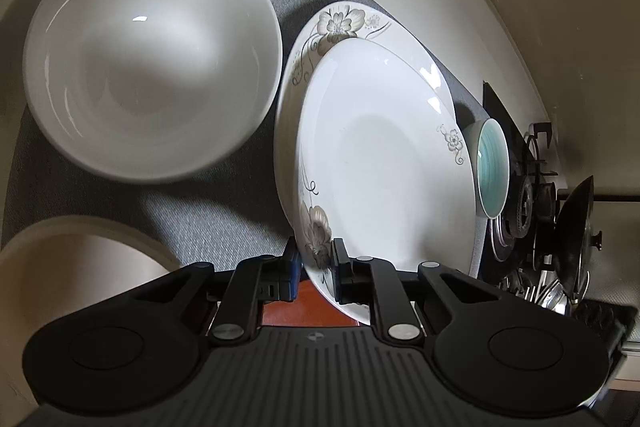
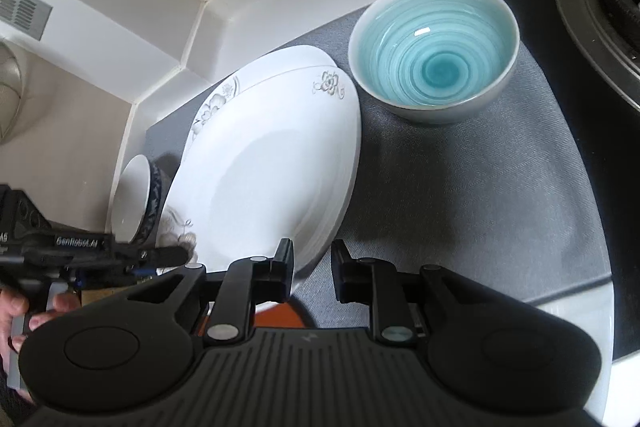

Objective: Organize plates and bowls
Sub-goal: 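Lower the white plate onto the other white plate and open both grippers, then move both grippers to the brown plate and close on its rim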

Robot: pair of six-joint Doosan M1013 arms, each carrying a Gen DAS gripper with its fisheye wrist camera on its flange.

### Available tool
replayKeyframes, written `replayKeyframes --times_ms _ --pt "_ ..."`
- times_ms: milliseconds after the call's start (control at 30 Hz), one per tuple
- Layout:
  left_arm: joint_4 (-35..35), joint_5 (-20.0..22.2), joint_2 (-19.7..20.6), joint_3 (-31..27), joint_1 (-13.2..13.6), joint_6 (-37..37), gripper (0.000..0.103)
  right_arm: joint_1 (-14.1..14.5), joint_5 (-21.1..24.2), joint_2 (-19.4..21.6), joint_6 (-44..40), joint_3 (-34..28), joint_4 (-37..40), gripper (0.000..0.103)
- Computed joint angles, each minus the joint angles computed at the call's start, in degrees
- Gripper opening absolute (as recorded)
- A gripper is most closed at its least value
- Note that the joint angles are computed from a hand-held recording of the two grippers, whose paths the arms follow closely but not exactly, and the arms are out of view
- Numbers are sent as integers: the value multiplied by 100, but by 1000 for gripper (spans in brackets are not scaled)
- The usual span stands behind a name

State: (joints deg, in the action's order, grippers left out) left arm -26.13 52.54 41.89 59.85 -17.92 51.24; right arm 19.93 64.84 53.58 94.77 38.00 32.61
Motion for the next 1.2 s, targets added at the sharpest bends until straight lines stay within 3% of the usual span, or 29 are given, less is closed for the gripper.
replayKeyframes --times_ms 500,633,800,1067,1200 --pt "415 182 173 -255 -5 -198 19 197 -154 298 300 -479 -871 18" --pt "502 214 176 -279 -25 -184 19 220 -378 178 316 -274 -1027 18" --pt "1446 407 82 -401 -224 -246 18 245 -517 -10 163 -42 -1231 18" --pt "1191 324 199 -445 -164 -277 20 309 -528 82 -10 -181 -1448 12" --pt "1482 425 202 -527 -229 -355 19 268 -449 152 27 -287 -1325 11"
